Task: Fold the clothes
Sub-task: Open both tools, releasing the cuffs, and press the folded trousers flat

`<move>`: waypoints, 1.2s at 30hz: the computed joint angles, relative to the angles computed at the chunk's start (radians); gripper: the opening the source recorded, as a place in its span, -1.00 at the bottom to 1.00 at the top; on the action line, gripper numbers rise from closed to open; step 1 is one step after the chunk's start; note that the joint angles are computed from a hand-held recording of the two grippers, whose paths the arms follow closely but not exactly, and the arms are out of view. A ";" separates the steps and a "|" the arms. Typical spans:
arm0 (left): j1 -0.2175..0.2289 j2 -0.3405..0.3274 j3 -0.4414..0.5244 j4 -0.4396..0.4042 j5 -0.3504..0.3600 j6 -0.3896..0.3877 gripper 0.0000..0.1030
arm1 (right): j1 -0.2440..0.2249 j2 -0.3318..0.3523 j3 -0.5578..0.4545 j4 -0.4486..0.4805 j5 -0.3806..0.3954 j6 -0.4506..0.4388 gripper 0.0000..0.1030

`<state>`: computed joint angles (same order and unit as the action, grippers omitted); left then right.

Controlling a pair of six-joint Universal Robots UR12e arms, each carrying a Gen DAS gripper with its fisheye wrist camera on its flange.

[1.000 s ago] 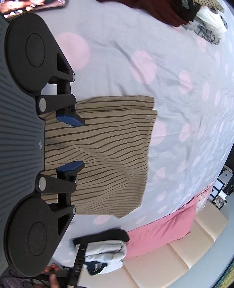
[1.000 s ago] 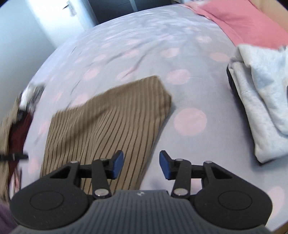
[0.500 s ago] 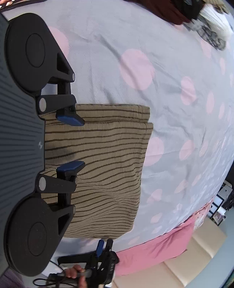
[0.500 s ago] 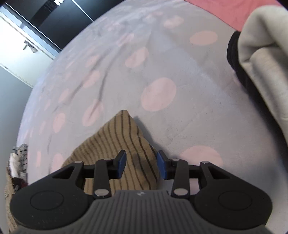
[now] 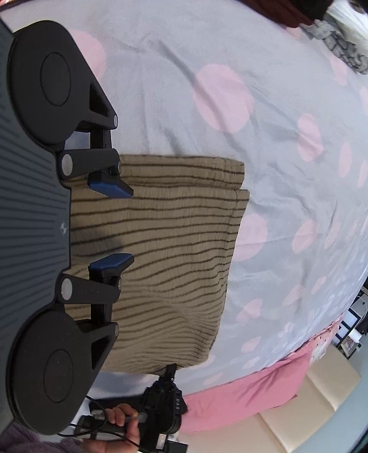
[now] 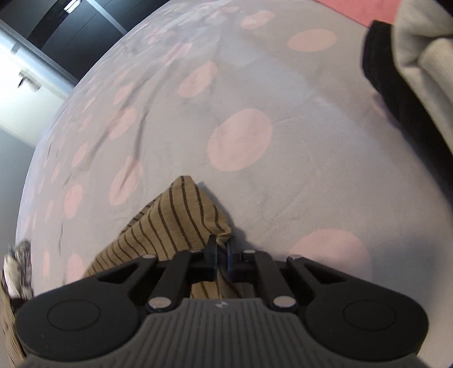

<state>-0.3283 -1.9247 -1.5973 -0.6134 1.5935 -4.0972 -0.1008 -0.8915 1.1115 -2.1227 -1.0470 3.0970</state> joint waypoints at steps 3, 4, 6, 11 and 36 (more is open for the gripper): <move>0.003 -0.001 -0.001 0.012 -0.013 -0.010 -0.23 | 0.006 -0.015 0.011 -0.030 0.000 0.015 -0.89; 0.003 -0.001 -0.001 0.012 -0.016 -0.011 -0.23 | 0.009 -0.022 0.015 -0.042 -0.005 0.004 -0.89; 0.004 -0.003 0.001 0.009 -0.027 -0.009 -0.23 | 0.016 -0.037 0.028 -0.062 -0.005 -0.032 -0.89; 0.002 -0.007 0.007 0.001 -0.045 0.001 -0.22 | 0.035 -0.071 0.057 -0.061 0.036 -0.161 -0.88; -0.003 -0.004 0.012 -0.023 -0.035 -0.004 -0.17 | 0.058 -0.077 0.069 -0.044 0.101 -0.386 -0.45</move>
<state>-0.3316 -1.9287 -1.5854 -0.6362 1.5582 -4.1008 -0.0424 -0.9682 1.1805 -2.1669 -0.9456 2.7110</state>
